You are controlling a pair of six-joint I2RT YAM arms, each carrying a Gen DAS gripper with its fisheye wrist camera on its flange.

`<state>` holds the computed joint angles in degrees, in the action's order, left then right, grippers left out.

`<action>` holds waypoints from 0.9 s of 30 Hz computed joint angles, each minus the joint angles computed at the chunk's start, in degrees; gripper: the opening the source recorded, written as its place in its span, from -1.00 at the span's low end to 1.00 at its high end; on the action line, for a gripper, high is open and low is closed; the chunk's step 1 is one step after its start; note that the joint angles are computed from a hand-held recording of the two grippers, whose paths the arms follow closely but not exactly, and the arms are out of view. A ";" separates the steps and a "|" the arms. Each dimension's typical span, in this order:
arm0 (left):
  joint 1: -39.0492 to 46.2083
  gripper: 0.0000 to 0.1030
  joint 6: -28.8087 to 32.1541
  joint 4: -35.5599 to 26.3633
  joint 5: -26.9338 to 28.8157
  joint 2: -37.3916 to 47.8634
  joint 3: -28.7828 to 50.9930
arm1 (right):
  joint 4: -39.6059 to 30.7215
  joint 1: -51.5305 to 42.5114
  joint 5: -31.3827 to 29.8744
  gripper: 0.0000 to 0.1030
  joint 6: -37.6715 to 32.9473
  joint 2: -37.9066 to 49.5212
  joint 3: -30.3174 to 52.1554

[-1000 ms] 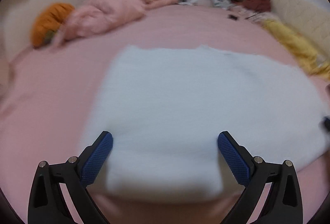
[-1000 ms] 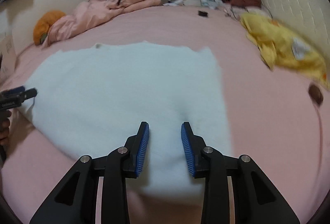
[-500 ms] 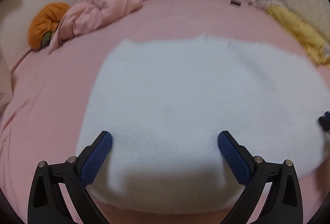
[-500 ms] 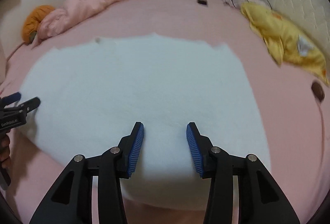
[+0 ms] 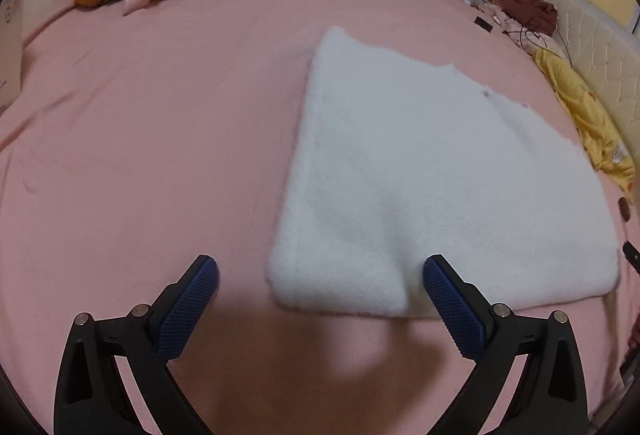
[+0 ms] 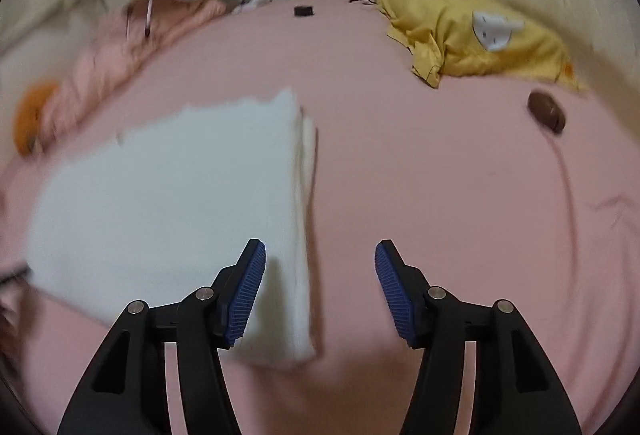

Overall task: Fold clothes
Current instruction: 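Grasp the cardigan's edge with the left gripper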

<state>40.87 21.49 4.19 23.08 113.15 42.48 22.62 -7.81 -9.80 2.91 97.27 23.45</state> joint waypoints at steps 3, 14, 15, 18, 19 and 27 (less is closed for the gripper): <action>2.53 0.99 -1.82 -4.92 5.67 -0.41 5.99 | -9.13 -6.56 -14.81 0.15 -0.94 3.20 8.96; -9.22 0.83 -7.95 -31.89 3.29 28.34 56.52 | -37.74 -0.55 -14.91 0.15 -9.43 34.19 58.58; -10.03 0.72 -7.88 -32.92 2.65 30.23 59.43 | -39.54 -0.04 -14.14 0.15 -9.54 36.87 62.27; -11.90 0.08 -7.05 -34.98 1.83 34.91 66.41 | -43.03 1.29 -12.07 0.15 -9.37 43.63 71.01; -12.42 -0.23 -6.59 -36.08 0.95 36.28 68.35 | -44.03 1.57 -12.01 0.15 -9.29 45.61 73.27; -11.98 -0.82 -7.07 -33.31 5.33 34.53 66.48 | -37.61 2.65 -14.40 -0.84 -10.37 41.72 67.66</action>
